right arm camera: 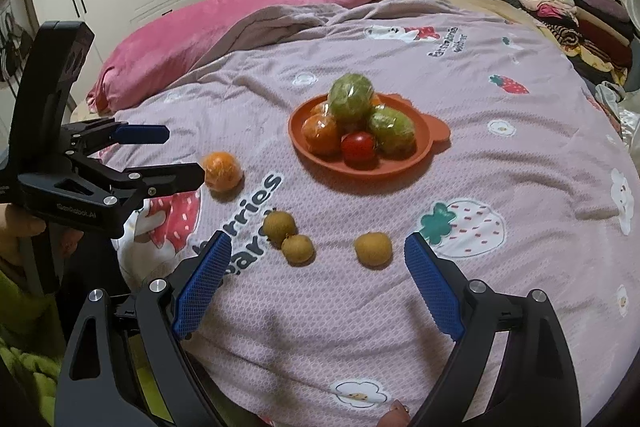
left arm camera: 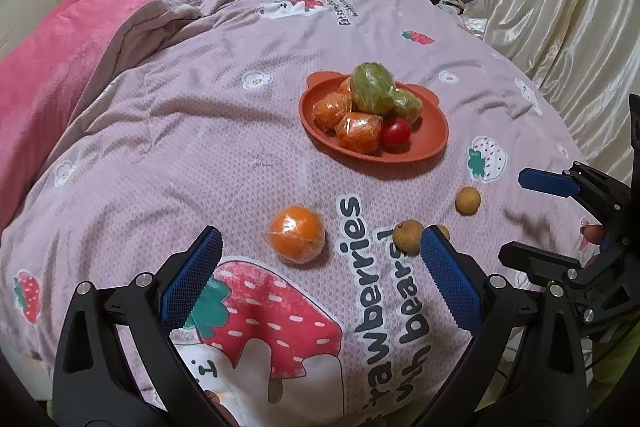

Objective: Organize fruits
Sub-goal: 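Move the left tool to the wrapped orange and the right tool to a brown fruit, then grasp the wrapped orange with the left tool while right tool grasps a small brown fruit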

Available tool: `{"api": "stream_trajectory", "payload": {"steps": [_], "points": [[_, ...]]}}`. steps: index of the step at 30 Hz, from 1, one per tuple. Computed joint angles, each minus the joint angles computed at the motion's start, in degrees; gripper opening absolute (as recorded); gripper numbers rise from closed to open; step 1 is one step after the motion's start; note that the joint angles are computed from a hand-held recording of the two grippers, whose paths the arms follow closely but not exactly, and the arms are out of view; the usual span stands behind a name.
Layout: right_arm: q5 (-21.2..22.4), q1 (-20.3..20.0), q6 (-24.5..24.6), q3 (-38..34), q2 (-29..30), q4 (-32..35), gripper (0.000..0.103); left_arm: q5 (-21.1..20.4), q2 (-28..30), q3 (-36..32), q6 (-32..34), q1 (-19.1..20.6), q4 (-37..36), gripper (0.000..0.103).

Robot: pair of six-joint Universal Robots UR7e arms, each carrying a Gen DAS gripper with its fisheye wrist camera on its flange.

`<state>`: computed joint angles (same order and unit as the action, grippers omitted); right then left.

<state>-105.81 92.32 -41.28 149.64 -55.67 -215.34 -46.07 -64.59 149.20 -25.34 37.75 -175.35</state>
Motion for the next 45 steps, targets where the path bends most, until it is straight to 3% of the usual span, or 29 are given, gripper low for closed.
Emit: {"api": "stream_trajectory", "payload": {"steps": [10, 20, 29, 36, 45], "points": [[0.1, -0.5, -0.7, 0.2, 1.4, 0.3, 0.079, 0.0, 2.1, 0.6, -0.5, 0.2, -0.7, 0.093], [-0.2, -1.0, -1.6, -0.7, 3.5, 1.6, 0.053, 0.4, 3.5, 0.8, 0.4, 1.5, -2.8, 0.093], [-1.0, -0.6, -2.6, -2.6, 5.6, 3.3, 0.040, 0.0, 4.1, 0.3, 1.6, 2.8, -3.8, 0.093], [-2.2, -0.5, -4.2, -4.5, 7.6, 3.9, 0.028, -0.7, 4.9, -0.4, 3.4, 4.3, -5.0, 0.081], [-3.0, -1.2, -6.3, -5.4, 10.0, 2.8, 0.023, -2.0, 6.4, -1.8, 5.6, 6.3, -6.1, 0.065]]}}
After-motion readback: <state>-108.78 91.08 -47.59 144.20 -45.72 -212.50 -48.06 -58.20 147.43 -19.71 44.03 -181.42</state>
